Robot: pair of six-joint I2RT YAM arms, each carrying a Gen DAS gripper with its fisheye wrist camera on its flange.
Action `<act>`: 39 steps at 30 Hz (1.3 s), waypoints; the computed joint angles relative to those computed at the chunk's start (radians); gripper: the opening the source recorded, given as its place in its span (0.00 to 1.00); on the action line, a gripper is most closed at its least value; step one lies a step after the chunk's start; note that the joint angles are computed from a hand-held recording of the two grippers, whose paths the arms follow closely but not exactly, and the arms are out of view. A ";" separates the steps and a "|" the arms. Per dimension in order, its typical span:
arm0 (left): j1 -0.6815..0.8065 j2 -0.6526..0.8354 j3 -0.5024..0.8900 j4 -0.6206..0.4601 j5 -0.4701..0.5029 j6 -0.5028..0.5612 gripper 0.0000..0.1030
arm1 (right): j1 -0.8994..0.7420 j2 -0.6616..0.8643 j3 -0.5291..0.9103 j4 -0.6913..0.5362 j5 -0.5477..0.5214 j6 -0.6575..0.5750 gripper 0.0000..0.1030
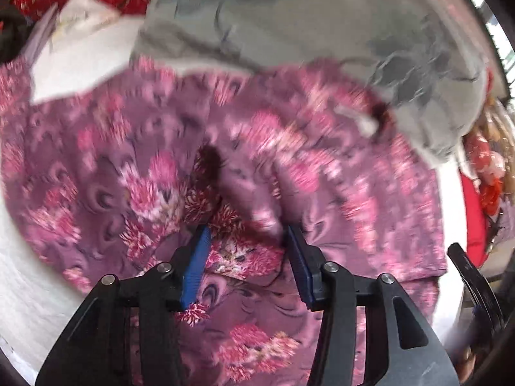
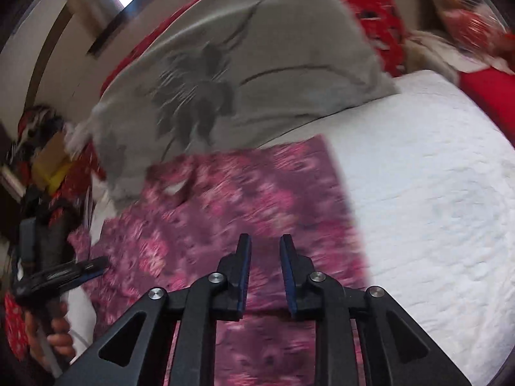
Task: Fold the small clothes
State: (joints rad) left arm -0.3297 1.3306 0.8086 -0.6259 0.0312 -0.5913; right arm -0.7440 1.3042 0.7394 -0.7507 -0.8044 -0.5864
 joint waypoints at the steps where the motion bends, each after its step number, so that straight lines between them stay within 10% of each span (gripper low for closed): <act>1: 0.009 -0.019 -0.014 0.010 0.009 0.004 0.45 | 0.036 -0.024 -0.019 0.002 0.010 0.015 0.21; 10: 0.495 -0.225 0.064 -0.179 0.192 0.345 0.55 | 0.628 -0.194 -0.175 0.290 0.177 0.482 0.21; 17: 0.982 0.178 0.373 -0.291 0.246 0.660 0.60 | 1.000 -0.111 -0.289 0.676 0.435 0.740 0.29; 24: 0.954 0.346 0.402 -0.301 0.295 0.619 0.60 | 1.026 -0.152 -0.381 0.807 0.484 0.743 0.30; 27: 0.910 0.268 0.295 -0.187 0.180 0.567 0.09 | 1.008 -0.152 -0.383 0.812 0.456 0.745 0.30; 39: 1.389 0.087 0.168 -0.281 0.360 0.810 0.08 | 0.987 -0.162 -0.397 0.822 0.425 0.744 0.30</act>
State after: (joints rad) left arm 1.0590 1.4179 0.9764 -0.9065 0.3907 0.2185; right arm 0.2432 1.1426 0.3425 0.0715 -0.3792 0.1580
